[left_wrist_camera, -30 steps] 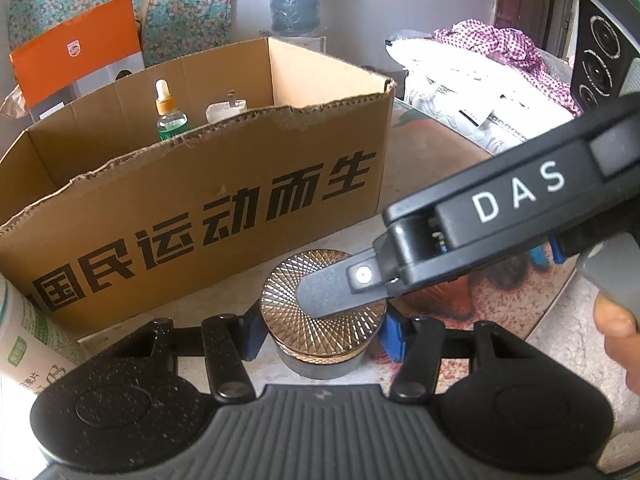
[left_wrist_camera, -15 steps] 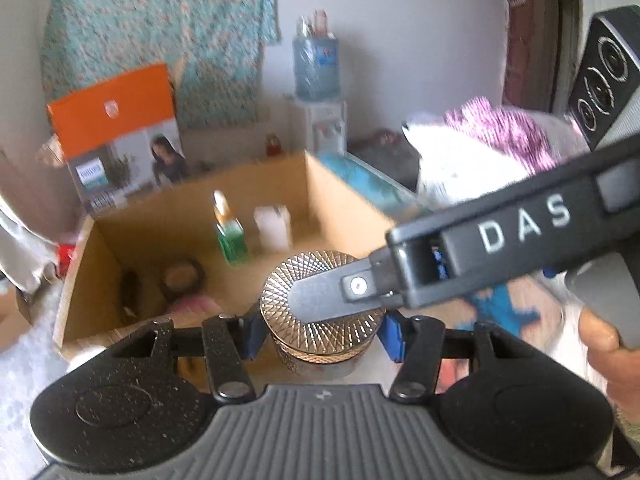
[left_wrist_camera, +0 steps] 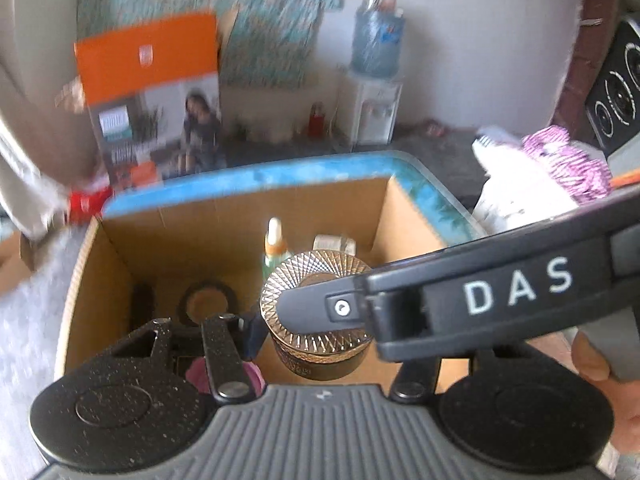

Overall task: Organize rigid objects
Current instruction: 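Carry the gold-lidded jar into the box and open the right tool, then withdraw the right tool and reach to the white supplement bottle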

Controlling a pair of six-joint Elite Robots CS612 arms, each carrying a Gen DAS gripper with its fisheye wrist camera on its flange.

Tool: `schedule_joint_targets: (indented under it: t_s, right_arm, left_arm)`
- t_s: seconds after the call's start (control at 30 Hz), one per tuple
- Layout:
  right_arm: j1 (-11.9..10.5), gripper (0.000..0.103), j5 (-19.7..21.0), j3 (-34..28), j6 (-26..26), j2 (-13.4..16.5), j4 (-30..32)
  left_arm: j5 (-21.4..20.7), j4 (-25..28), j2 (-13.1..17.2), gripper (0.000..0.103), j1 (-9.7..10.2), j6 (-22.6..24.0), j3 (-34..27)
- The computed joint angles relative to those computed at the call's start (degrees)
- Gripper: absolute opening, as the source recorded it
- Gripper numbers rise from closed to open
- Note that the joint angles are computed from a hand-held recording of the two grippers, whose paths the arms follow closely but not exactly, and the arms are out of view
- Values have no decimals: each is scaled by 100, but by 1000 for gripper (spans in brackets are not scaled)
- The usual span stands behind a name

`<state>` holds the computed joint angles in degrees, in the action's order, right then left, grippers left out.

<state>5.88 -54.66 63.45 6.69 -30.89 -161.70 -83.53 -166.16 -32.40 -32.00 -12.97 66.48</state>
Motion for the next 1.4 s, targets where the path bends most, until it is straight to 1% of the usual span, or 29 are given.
schedule_joint_targets:
  t_s: [0.1, 0.2, 0.3, 0.4, 0.47, 0.5, 0.6, 0.7, 0.73, 0.77, 0.8, 0.87, 0.9, 1.0, 1.07, 1.1, 1.2, 1.3, 1.37, 1.4]
  right_arm:
    - [28, 56, -35, -559, -102, 303, 841]
    - [43, 57, -121, -1065, -265, 575, 1633]
    - [60, 57, -176, -1468, -393, 802, 2197]
    - [78, 57, -193, -1720, -494, 934, 2552]
    - [72, 57, -160, -1856, -516, 1006, 2720]
    - [73, 57, -159, -1905, -550, 1028, 2785]
    - [88, 57, -255, -1985, -625, 1061, 2928]
    - [97, 57, -256, -2082, -583, 1120, 3020]
    - [96, 58, -251, -2106, -551, 1135, 3027]
    - [92, 62, -232, -2169, -525, 1167, 3044]
    - [97, 62, -270, -2075, -487, 1112, 2983]
    - [84, 62, -188, -1919, -412, 1047, 2734]
    - [80, 62, -178, -1874, -367, 1030, 2630]
    - [86, 62, -279, -1539, -158, 870, 1977]
    - [74, 62, -239, -1322, 57, 776, 1530]
    - [57, 63, -200, -1139, 187, 694, 1228]
    - [31, 69, -227, -598, 434, 448, 306]
    - [19, 75, -376, 37, 631, 160, -656]
    - [33, 80, -583, 453, 687, -24, -1269]
    - [43, 81, -686, 646, 682, -109, -1545]
  left_arm:
    - [-254, 704, 241, 57, 89, -299, -442]
    - [-523, 1255, 436, 57, 185, -530, -804]
    - [-641, 1670, 549, 57, 227, -706, -1040]
    - [-703, 2032, 616, 57, 263, -827, -1237]
    - [-740, 2130, 625, 57, 273, -845, -1272]
    - [-765, 2219, 676, 57, 276, -851, -1377]
    - [-894, 2386, 669, 57, 287, -921, -1409]
    - [-901, 2317, 636, 58, 289, -993, -1344]
    - [-846, 2265, 617, 59, 279, -984, -1307]
    - [-782, 2188, 595, 60, 266, -938, -1262]
    - [-743, 2108, 578, 61, 252, -879, -1225]
    - [-698, 1916, 516, 65, 233, -787, -1101]
    - [-653, 1822, 492, 66, 222, -751, -1053]
    - [-502, 1433, 371, 70, 176, -655, -810]
    - [-463, 1135, 271, 73, 152, -598, -612]
    - [-421, 975, 206, 73, 131, -564, -492]
    - [-270, 453, 1, 80, 67, -457, -93]
    - [-163, -53, -214, 83, 6, -355, 318]
    - [-77, -338, -341, 86, -39, -250, 571]
    - [-19, -498, -407, 87, -67, -187, 707]
